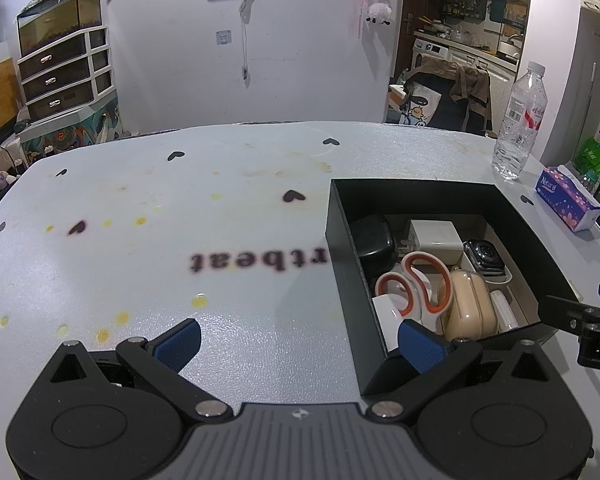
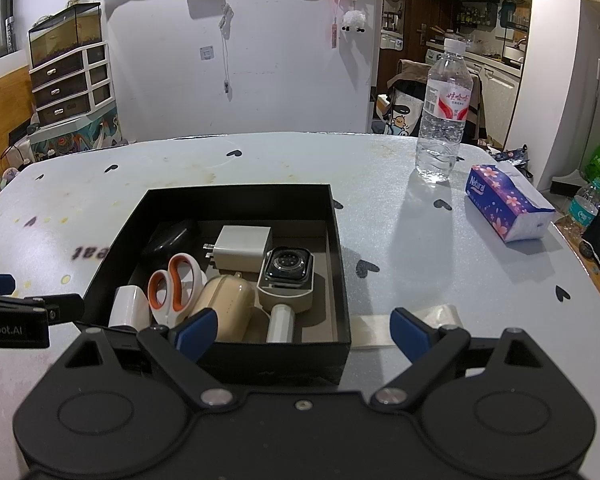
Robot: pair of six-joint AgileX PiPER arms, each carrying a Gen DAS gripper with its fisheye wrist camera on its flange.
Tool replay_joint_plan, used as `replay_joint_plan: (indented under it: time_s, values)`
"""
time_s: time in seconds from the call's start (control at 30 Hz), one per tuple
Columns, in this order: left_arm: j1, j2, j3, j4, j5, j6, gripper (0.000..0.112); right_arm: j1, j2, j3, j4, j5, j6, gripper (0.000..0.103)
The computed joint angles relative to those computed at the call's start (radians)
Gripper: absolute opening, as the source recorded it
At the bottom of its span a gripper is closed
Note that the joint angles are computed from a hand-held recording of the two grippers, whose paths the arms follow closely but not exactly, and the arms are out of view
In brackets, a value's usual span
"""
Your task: Organize rigid objects
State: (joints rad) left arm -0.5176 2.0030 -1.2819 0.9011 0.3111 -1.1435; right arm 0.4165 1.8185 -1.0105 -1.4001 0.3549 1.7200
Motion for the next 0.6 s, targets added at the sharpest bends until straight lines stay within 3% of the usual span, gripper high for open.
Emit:
replay_joint_plan:
  time_s: [0.6]
  values:
    - [0.001, 0.000, 0.001, 0.000, -0.001, 0.000, 0.103, -0.003, 0.000, 0.003, -0.008, -0.003, 0.007, 0.094]
